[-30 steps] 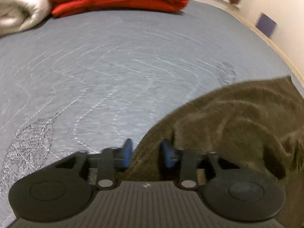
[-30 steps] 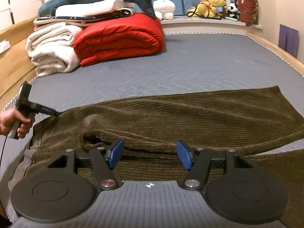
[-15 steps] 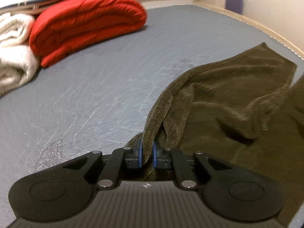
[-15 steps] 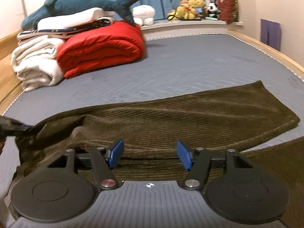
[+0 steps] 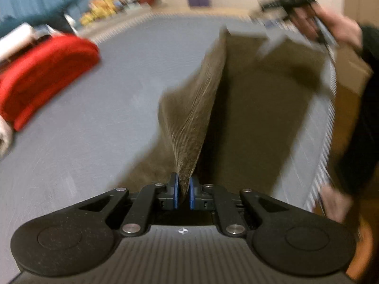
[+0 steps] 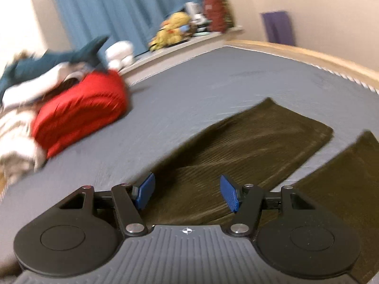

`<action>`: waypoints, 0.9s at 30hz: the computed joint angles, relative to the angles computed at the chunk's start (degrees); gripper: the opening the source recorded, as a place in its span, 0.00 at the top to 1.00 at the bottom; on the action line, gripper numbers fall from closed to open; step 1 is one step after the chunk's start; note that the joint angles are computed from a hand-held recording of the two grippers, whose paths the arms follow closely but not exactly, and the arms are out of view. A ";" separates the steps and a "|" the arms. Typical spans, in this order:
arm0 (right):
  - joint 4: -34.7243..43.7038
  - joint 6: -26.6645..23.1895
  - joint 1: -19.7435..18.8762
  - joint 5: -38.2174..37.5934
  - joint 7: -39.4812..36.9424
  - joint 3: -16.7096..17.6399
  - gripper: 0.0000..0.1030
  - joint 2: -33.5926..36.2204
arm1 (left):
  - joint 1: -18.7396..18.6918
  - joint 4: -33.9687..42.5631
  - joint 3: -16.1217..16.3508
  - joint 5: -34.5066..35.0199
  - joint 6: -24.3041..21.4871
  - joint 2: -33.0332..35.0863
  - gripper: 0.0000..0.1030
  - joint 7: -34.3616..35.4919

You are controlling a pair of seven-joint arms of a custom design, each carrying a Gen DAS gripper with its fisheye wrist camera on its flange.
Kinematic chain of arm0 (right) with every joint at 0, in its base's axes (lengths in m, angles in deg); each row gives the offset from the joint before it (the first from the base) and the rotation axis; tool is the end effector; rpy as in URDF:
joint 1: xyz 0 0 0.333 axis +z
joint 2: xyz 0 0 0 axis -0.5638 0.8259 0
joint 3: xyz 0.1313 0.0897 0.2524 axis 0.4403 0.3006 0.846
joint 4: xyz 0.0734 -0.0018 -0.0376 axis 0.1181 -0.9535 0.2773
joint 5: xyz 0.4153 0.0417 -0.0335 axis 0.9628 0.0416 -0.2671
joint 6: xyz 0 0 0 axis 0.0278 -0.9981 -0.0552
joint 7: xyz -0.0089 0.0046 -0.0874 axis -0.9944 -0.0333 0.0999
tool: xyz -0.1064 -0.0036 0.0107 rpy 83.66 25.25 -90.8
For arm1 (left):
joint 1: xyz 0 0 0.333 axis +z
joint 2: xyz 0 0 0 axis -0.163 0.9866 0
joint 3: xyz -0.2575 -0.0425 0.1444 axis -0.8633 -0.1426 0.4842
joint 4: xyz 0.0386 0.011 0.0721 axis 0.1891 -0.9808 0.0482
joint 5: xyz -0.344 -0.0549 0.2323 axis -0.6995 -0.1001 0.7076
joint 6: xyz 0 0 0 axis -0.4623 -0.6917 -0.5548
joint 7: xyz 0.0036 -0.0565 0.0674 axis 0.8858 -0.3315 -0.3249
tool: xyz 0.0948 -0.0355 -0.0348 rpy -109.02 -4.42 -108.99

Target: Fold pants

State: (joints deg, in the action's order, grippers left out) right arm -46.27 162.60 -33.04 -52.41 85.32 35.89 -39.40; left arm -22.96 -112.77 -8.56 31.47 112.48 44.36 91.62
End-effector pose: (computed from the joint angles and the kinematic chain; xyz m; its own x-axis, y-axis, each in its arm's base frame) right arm 0.5737 0.0996 0.5278 -0.2456 -0.8887 -0.3871 -0.4904 0.4584 -0.7412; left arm 0.5102 -0.1712 0.5259 -0.7557 -0.6290 -0.1824 -0.4192 0.6786 -0.6032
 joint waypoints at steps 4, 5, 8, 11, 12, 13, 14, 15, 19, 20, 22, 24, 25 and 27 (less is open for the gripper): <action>-0.66 1.21 -1.21 2.58 0.83 -1.25 0.38 0.08 | 1.68 -0.50 -0.26 4.01 -8.19 1.15 0.89 -0.51; -0.57 1.08 -1.75 2.17 1.47 -1.17 0.38 0.27 | 1.70 -0.80 -0.93 4.86 -7.14 1.35 0.87 -0.39; -0.11 0.36 -1.91 4.07 1.45 -2.13 0.38 1.24 | 0.40 0.93 -1.44 2.19 -2.24 3.18 0.74 -0.10; -0.20 0.03 -1.62 8.14 1.09 -3.58 0.38 2.23 | -2.14 4.07 -1.27 -6.14 3.73 5.81 0.69 2.80; -0.25 -0.02 -1.49 9.64 0.57 -4.06 0.38 2.58 | -3.14 5.34 -1.05 -10.37 5.62 7.04 0.69 4.86; -0.40 -0.15 -1.57 10.54 0.52 -4.44 0.38 2.81 | -4.10 6.38 -0.97 -15.43 7.64 8.31 0.69 7.24; -0.55 -0.34 -1.85 10.68 1.20 -4.67 0.39 3.11 | -4.52 7.01 -1.35 -18.79 7.88 8.87 0.69 8.13; -0.68 -0.35 -1.87 11.35 1.16 -4.96 0.45 3.45 | -4.67 7.67 -1.68 -21.22 6.80 9.66 0.69 8.93; -1.44 1.28 0.41 25.73 -9.84 -6.79 0.67 5.77 | -4.69 9.04 -5.73 -15.95 6.01 13.13 0.69 9.98; -1.34 1.45 0.75 29.49 -12.72 -6.98 0.68 6.45 | -4.74 9.56 -6.61 -13.64 5.85 14.32 0.69 9.30; -0.93 1.91 0.99 35.90 -17.53 -7.01 0.68 7.87 | -4.54 10.28 -7.65 -10.53 4.76 16.00 0.69 8.55; 0.19 2.47 0.86 42.56 -22.83 -6.46 0.66 9.82 | -4.29 11.42 -8.46 -6.30 3.67 18.17 0.66 5.67; 0.80 2.58 0.62 45.53 -25.13 -6.01 0.66 10.63 | -4.18 11.70 -8.80 -3.90 3.45 19.10 0.64 4.00; 2.88 2.39 -0.80 54.21 -32.74 -3.87 0.66 12.87 | -3.75 10.59 -9.05 0.62 5.02 19.83 0.56 2.55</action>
